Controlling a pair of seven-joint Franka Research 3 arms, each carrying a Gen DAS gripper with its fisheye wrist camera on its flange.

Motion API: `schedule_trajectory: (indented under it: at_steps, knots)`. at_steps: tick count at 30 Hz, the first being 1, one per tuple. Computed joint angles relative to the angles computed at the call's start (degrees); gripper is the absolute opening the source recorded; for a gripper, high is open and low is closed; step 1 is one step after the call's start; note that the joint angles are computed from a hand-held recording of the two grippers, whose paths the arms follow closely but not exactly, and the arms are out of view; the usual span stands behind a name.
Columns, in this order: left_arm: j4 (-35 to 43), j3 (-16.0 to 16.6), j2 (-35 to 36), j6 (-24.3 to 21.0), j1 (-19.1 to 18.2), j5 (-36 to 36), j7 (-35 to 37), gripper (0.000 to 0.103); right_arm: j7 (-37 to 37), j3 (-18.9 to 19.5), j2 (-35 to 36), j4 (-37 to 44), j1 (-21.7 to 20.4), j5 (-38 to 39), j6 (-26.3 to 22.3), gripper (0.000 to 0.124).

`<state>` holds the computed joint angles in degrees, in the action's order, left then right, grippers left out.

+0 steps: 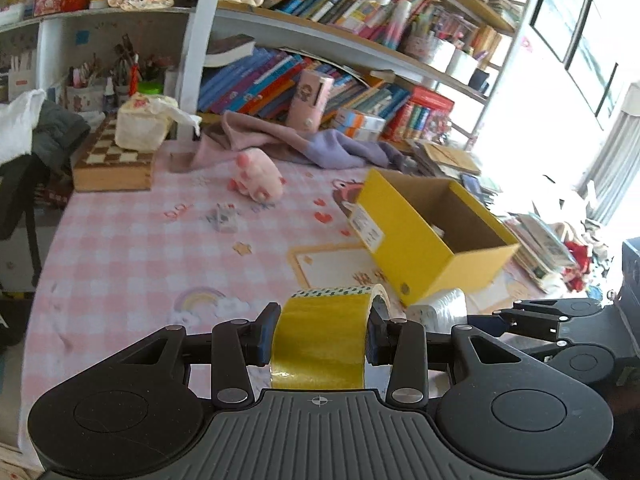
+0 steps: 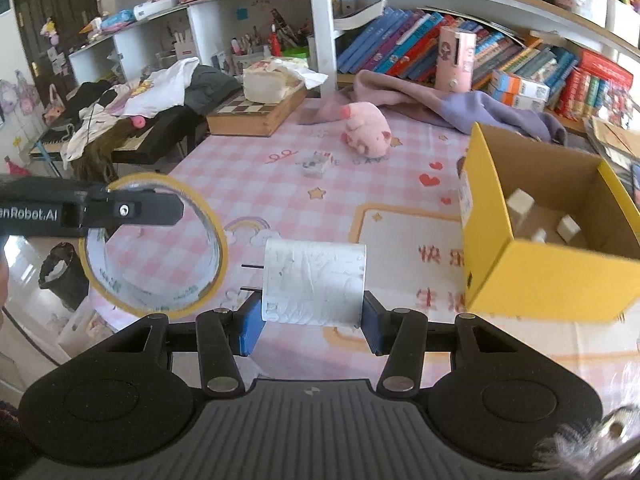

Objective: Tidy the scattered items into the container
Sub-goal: 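Carry the tape roll and white cube with both tools over the yellow box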

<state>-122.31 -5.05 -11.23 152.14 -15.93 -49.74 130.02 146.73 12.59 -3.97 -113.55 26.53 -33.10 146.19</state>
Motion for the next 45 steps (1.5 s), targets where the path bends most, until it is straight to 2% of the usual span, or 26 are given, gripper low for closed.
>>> schedule_trajectory:
  at_steps: [6, 11, 26, 33, 45]
  knots:
    - [-2.22, 1.18, -2.59, -3.83, -1.17, -4.93, 3.57, 0.039, 6.41, 2.07, -3.82, -2.59, -0.08, -2.67, -4.13, 0.047]
    - [-2.45, 1.17, -2.98, -5.80, -1.86, -7.86, 6.77, 0.039, 8.63, 3.61, -6.66, -4.69, -0.65, -3.00, -7.40, 0.047]
    - [3.02, -2.70, 1.55, -12.49, -2.34, -11.58, 13.78, 0.039, 17.38, 7.76, -17.71, -12.89, -4.85, -1.07, -16.48, 0.047]
    - [6.69, -5.16, 4.57, -13.13, -2.30, -9.18, 12.51, 0.039, 18.31, 7.87, -21.99, -16.80, -7.53, 1.51, -16.54, 0.047]
    - [13.94, -8.50, 10.84, -13.42, -1.85, -6.81, 10.51, 0.039, 15.51, 7.25, -25.57, -20.50, -12.05, 4.99, -15.36, 0.047]
